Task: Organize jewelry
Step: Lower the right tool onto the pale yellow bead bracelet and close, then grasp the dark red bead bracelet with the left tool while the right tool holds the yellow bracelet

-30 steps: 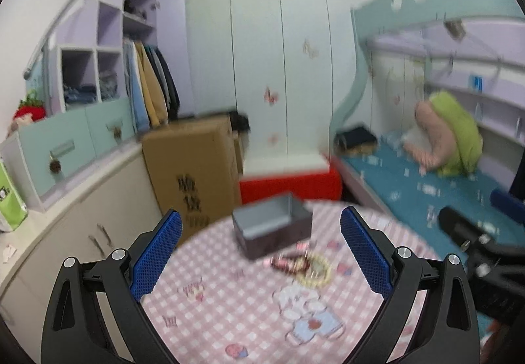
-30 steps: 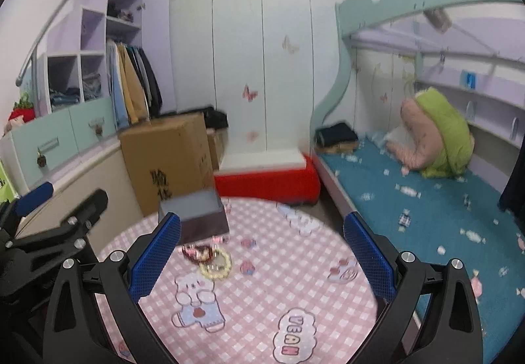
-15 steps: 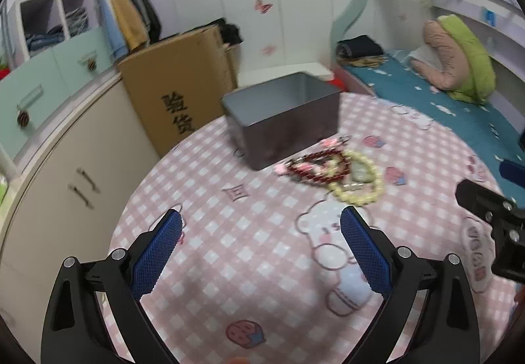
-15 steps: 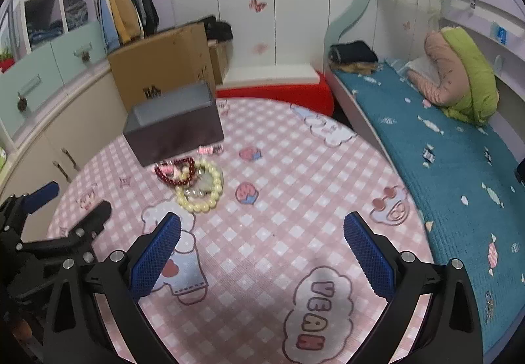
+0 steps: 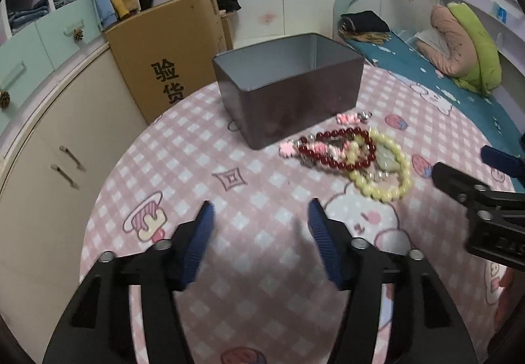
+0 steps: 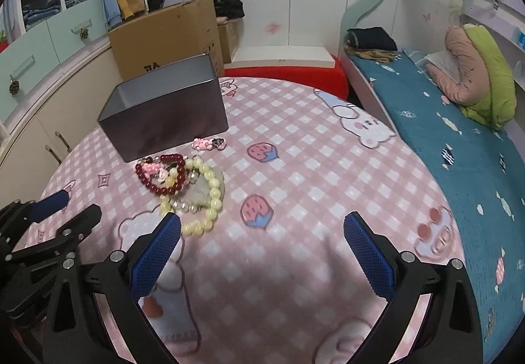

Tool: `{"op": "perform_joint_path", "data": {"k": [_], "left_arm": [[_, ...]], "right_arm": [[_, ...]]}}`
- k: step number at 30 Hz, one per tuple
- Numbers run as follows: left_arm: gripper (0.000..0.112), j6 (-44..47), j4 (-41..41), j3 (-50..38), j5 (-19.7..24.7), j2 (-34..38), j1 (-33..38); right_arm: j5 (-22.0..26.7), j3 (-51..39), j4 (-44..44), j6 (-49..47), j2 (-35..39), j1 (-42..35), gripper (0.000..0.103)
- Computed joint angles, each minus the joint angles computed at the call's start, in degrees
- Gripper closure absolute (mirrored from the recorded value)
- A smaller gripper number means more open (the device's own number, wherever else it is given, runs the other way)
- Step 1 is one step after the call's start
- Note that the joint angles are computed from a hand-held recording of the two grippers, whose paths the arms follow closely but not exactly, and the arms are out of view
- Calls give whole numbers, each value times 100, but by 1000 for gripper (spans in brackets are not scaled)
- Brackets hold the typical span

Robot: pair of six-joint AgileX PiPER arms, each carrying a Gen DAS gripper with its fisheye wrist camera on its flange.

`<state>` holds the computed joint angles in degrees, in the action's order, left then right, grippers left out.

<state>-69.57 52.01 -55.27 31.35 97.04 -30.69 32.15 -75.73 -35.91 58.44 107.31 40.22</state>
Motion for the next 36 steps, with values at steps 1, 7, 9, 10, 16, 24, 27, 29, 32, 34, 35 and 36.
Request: {"op": "perform_joint_path", "data": {"k": [1,7,9,10,16,24,27,29,32,34,35,36], "left_arm": [[40,-110,94,-34,87,18,-41],[33,-314,271,-193,145,195,121],[33,-216,334,-218,101,253,131],[33,137,61,-245,-104,259,230],[31,658,-596,-285,-850,280,552],[28,1113,-1185,-687,-680,480,540],[28,981,-1113,-635,-739,473,538],[28,1266,-1451,-635,-856,466,611],[28,1436,-1701,-676,-935,490,646],[28,1572,-1902,-771,-917,561,631],[28,1688,-2054,-842,-896,608,629],[28,1791,-2192,-884,-902,644,631]], "right_arm": [[-27,-129,117,-175,109,-48,6],[28,-756,784,-1122,623,-199,7],[-59,-832,1141,-1518,717,-269,11],[-89,-867,1329,-1719,762,-299,14],[-179,-925,1950,-2346,841,-397,48],[-371,-809,2821,-3255,753,-542,82],[-474,-731,3047,-3479,718,-558,92],[-502,-668,3092,-3516,673,-556,94],[-729,-370,3261,-3639,430,-599,94],[-827,-169,3228,-3610,241,-627,94],[-860,-61,3248,-3628,139,-655,94],[-870,28,3257,-3628,59,-677,94]]}}
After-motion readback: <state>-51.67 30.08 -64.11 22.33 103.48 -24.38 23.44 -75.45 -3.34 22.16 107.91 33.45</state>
